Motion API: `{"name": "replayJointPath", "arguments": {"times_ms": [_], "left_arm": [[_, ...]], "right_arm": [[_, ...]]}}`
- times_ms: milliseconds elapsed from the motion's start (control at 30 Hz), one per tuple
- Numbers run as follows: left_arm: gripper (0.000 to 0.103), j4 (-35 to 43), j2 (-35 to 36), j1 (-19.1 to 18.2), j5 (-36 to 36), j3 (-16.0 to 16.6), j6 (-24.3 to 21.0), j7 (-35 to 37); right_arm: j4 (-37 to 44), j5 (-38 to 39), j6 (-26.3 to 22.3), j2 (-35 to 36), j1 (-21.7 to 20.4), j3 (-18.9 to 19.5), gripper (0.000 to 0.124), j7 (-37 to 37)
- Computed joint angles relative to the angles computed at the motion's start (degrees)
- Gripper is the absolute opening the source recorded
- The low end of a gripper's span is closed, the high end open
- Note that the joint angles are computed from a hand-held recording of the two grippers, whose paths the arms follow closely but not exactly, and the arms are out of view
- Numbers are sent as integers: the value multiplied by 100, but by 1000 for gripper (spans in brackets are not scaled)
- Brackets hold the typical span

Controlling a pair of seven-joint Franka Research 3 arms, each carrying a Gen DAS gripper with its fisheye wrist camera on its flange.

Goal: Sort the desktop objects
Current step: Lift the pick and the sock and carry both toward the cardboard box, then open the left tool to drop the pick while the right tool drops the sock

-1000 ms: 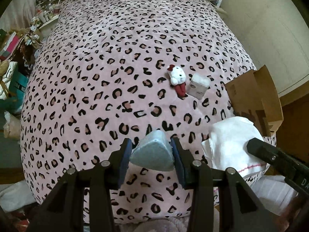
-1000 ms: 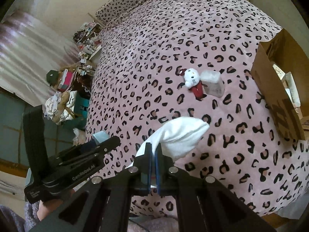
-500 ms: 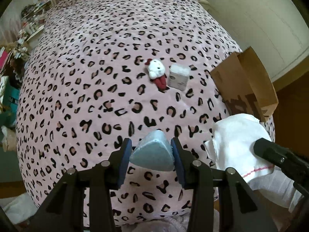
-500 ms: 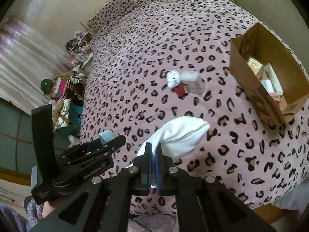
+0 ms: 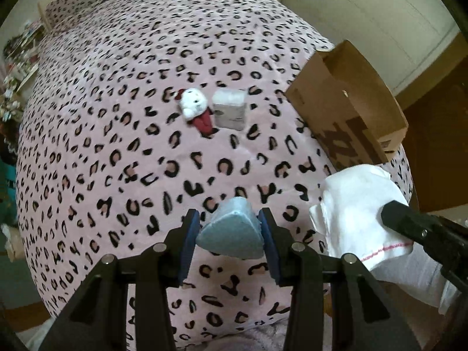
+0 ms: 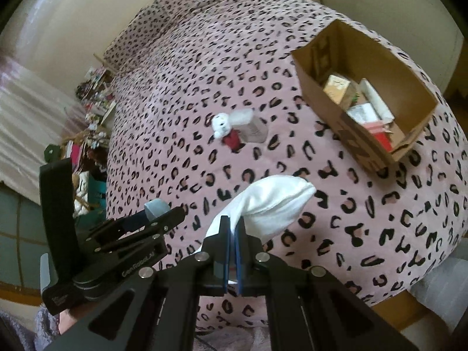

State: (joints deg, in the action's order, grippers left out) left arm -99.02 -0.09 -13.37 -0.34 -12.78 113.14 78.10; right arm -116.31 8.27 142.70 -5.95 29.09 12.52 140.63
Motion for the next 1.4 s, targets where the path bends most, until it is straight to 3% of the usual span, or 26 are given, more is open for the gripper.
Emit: {"name": "replayJointPath", "arguments": {"times_ms": [1400], "left_arm": [[42,2371,2086,-785,375,-389,-594,777]], "right_arm": [[-1492,-300,54,-1315,-755,105,3,1354]]}}
